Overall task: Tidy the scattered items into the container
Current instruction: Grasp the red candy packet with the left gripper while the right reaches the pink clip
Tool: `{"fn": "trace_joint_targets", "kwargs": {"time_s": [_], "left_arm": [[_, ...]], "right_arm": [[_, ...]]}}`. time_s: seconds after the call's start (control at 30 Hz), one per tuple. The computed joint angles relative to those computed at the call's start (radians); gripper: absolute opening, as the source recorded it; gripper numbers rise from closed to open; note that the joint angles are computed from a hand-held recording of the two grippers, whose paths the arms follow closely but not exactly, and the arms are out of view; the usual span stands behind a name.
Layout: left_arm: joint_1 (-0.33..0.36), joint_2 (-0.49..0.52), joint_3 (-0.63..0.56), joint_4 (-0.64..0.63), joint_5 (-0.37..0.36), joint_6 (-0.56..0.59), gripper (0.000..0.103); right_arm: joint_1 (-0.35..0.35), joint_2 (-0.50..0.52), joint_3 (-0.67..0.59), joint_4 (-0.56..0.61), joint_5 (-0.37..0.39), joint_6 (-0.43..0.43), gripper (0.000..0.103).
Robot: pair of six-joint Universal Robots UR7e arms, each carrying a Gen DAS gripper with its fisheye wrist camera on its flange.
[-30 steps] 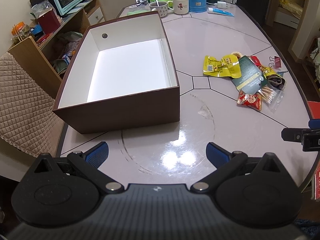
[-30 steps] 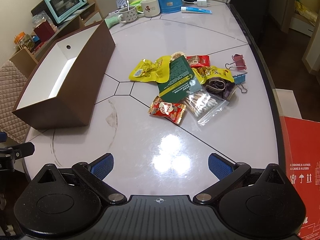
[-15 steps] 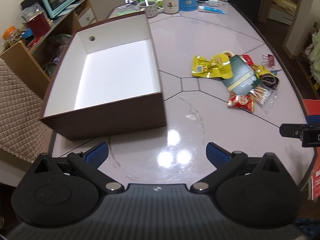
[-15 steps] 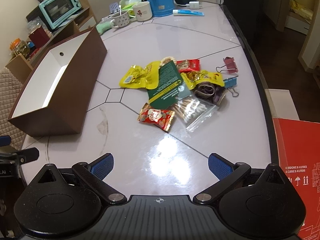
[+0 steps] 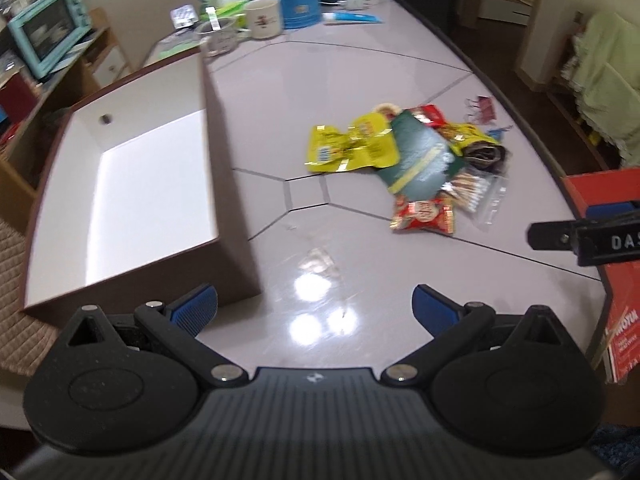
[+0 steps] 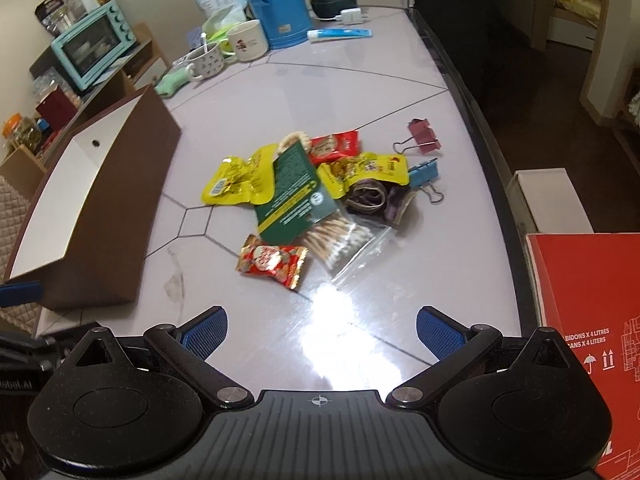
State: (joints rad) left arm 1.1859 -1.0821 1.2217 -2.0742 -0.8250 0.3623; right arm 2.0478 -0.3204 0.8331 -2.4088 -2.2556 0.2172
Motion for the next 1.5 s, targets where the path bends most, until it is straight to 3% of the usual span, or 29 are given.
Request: {"fn": "trace_joint_targets", "kwargs": {"time_s": [0.53, 0.8, 0.93, 1.13, 1.33, 1.5], "left_arm": [[0.029, 0.155, -0.124, 0.022, -0.176, 0.214, 0.092], [0.054, 0.245, -0.218, 0.092, -0.230, 0.219, 0.091], [0.077, 0.288, -0.260, 0.104, -0.276, 0.199, 0.084], [0.093, 0.346, -0.303, 0.112, -0.277, 0.164, 0.079], [0.095, 0.356, -0.269, 0.015, -0.253, 0.215, 0.073], [0.097, 0.335, -0.225, -0.039, -0.255, 0.298, 0.059]], "right_arm": [[-0.043, -0.041, 0.044, -0.041, -0.044, 0.072, 0.103], [-0.063, -0.039, 0.025, -0.001, -0.048, 0.112, 0.103], [-0.074, -0.026, -0.001, 0.032, -0.038, 0.120, 0.103], [-0.089, -0.006, -0.043, 0.068, -0.027, 0.126, 0.103], [-0.103, 0.012, -0.078, 0.094, -0.017, 0.130, 0.103], [-0.109, 0.027, -0.104, 0.113, -0.011, 0.122, 0.103]]}}
